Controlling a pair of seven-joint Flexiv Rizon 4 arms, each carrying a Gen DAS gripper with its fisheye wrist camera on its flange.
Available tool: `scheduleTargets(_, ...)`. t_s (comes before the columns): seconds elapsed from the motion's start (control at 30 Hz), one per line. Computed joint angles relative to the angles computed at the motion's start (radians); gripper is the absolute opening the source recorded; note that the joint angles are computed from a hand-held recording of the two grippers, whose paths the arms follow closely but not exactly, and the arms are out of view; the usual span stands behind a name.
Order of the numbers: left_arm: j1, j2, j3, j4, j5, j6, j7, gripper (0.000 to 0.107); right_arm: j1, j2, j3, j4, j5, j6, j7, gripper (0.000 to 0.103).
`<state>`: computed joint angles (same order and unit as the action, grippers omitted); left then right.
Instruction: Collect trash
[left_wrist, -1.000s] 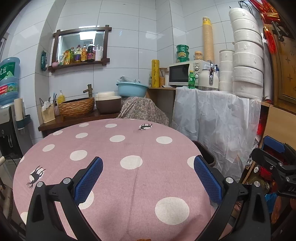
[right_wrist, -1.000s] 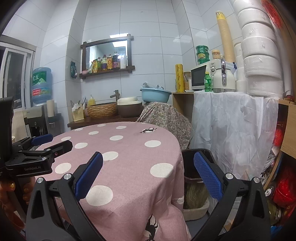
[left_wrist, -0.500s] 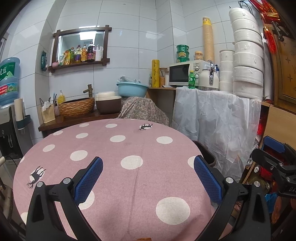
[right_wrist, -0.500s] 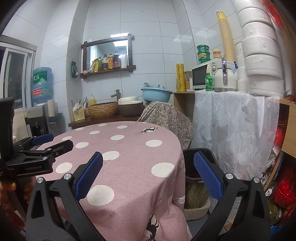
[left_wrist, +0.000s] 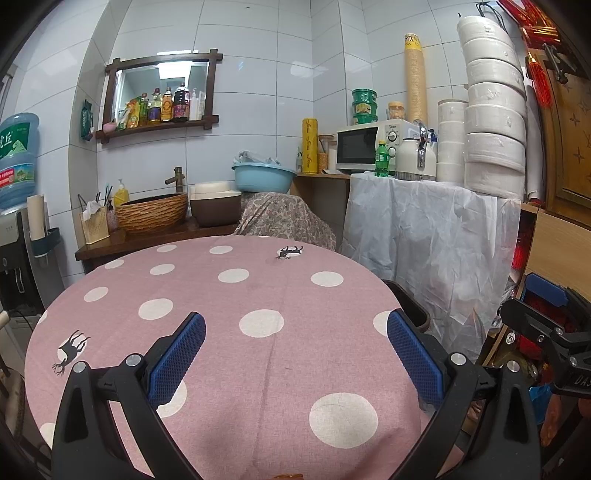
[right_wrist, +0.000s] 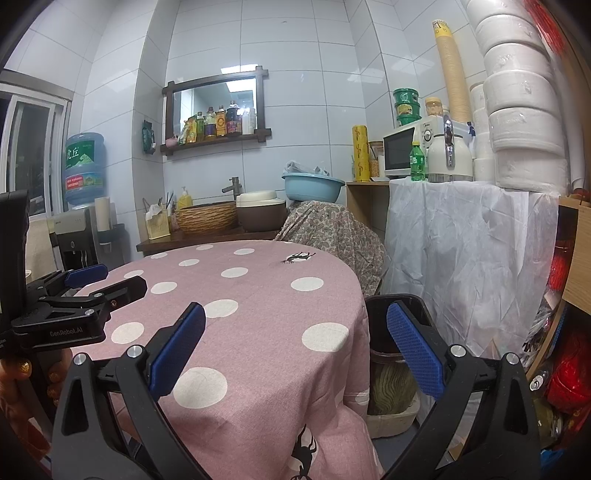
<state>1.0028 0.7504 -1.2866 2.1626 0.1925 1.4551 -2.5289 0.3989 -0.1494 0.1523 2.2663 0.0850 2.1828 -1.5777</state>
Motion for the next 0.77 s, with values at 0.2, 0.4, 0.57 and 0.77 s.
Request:
scheduleTargets(0.2, -0.001, -0.001, 0.000, -0.001, 0.002, -0.002, 0.001, 0.098, 0.003, 0.001, 0.000, -0.001, 0.008, -0.002, -0.004, 0.097)
scheduleTargets(0.4, 0.004, -0.022, -0.008, 0.003, 0.001, 0.025, -0.009, 0.098, 0.010, -0.002, 0.000, -0.001, 0.014, -0.004, -0.010, 0.097)
scheduleTargets(0.57, 0.003, -0.010, -0.008, -0.003, -0.003, -0.002, -0.010, 0.098, 0.007, -0.004, 0.001, 0.000, 0.007, -0.002, -0.002, 0.097)
scheduleTargets(0.77, 0.003, -0.010, -0.012, -0.007, -0.006, -0.009, -0.008, 0.098, 0.004, -0.004, 0.000, 0.000, 0.001, -0.003, 0.002, 0.097)
